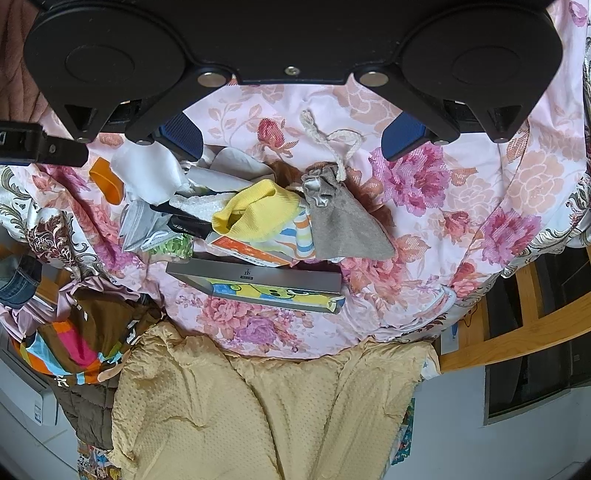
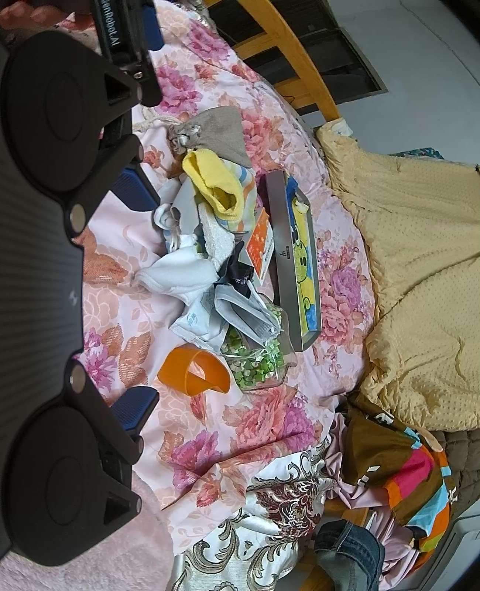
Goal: Organize soft objects
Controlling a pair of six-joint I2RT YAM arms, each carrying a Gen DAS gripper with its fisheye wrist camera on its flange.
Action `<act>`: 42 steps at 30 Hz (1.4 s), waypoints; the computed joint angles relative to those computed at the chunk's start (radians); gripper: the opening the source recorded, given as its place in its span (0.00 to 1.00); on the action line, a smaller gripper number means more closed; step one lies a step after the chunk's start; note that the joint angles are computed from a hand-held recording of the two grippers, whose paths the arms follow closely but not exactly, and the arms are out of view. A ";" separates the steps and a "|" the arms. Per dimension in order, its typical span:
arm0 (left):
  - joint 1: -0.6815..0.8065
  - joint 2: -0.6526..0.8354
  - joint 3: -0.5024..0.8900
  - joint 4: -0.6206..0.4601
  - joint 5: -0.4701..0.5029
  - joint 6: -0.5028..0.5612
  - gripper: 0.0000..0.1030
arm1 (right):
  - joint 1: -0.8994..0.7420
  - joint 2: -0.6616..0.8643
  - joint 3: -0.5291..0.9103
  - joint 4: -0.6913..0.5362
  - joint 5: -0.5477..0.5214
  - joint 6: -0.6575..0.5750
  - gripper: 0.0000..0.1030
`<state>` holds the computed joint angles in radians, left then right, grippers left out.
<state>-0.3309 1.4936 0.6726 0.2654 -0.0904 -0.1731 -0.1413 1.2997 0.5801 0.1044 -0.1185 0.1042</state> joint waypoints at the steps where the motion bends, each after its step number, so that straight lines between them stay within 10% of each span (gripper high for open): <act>1: 0.000 0.002 -0.001 0.000 0.002 0.002 0.99 | -0.009 -0.004 -0.004 0.009 -0.015 0.010 1.00; 24: 0.017 0.158 0.121 0.050 0.124 0.291 0.99 | -0.133 0.355 0.380 -0.176 -0.356 -0.186 1.00; 42: 0.042 0.493 0.607 -0.188 0.109 0.501 0.99 | -0.103 0.546 0.526 -0.263 -0.387 -0.178 0.79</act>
<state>-0.2894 1.9863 1.2800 0.0776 0.0187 0.3281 -0.2441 1.8457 1.1064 -0.1585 -0.5057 -0.0741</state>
